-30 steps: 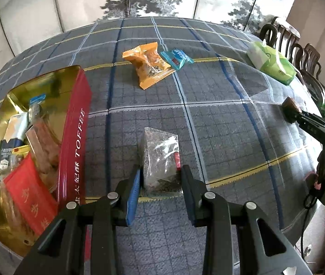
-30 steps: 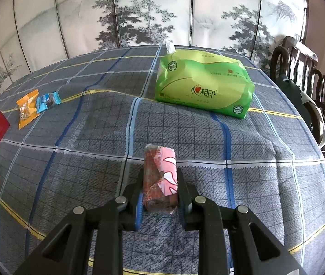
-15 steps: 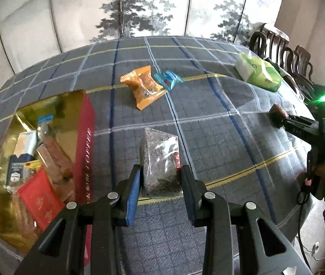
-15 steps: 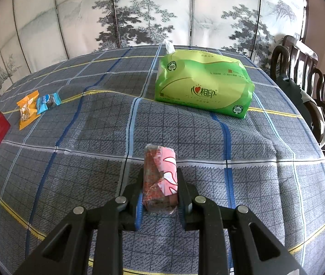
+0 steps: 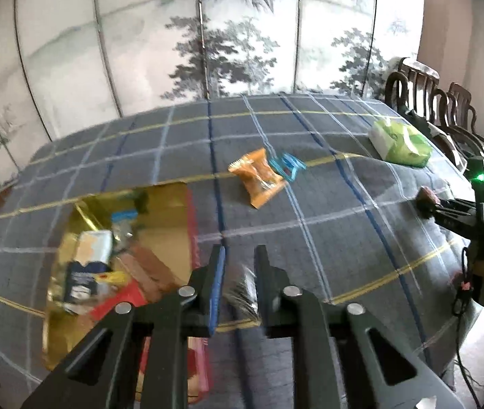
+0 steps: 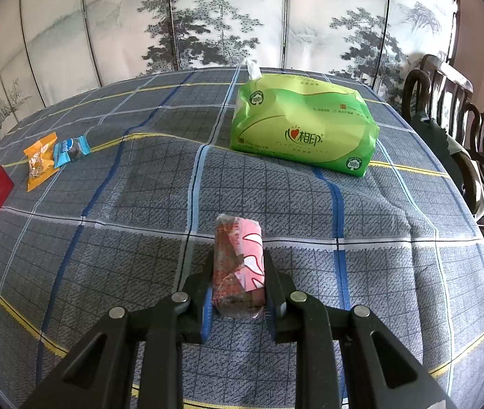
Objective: Organize snacks
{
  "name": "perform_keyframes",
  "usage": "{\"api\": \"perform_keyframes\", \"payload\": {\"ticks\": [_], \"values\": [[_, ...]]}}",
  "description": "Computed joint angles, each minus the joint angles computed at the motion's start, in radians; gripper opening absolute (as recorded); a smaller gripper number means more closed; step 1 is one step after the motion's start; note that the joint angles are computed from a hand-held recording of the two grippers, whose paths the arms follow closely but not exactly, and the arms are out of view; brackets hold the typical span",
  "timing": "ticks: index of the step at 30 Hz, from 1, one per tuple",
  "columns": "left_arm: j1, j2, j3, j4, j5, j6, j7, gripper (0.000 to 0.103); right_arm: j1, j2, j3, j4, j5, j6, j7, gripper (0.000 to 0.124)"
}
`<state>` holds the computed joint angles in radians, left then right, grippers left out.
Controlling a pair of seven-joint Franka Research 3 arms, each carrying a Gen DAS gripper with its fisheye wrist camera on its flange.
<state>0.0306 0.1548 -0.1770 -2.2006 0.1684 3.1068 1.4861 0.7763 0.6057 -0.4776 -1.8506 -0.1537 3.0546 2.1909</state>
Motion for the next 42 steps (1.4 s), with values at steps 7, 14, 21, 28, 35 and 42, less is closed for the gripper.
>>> {"api": "perform_keyframes", "payload": {"ticks": [7,14,21,28,35,42], "values": [[0.179,0.034,-0.182,0.049,-0.32,-0.093,0.256,0.009,0.001,0.0,-0.001,0.0,0.0,-0.001,-0.001,0.023],[0.119,0.011,-0.15,0.032,-0.388,-0.065,0.338,0.064,0.003,0.001,-0.003,0.0,0.0,-0.001,-0.001,0.023],[0.044,0.042,-0.096,0.119,-0.506,-0.266,0.241,0.059,-0.01,-0.002,0.011,-0.002,0.009,0.006,-0.013,0.024],[-0.068,0.107,0.029,0.167,-0.258,-0.355,-0.281,0.049,-0.01,-0.001,0.01,-0.004,0.019,0.01,-0.025,0.026],[-0.033,0.19,0.021,0.26,-0.243,-0.397,-0.423,0.039,-0.029,-0.008,0.032,-0.013,0.041,0.026,-0.049,0.027],[-0.08,0.264,0.051,0.379,-0.119,-0.466,-0.565,0.058,-0.059,-0.013,0.067,-0.017,0.084,0.043,-0.106,0.032]]}}
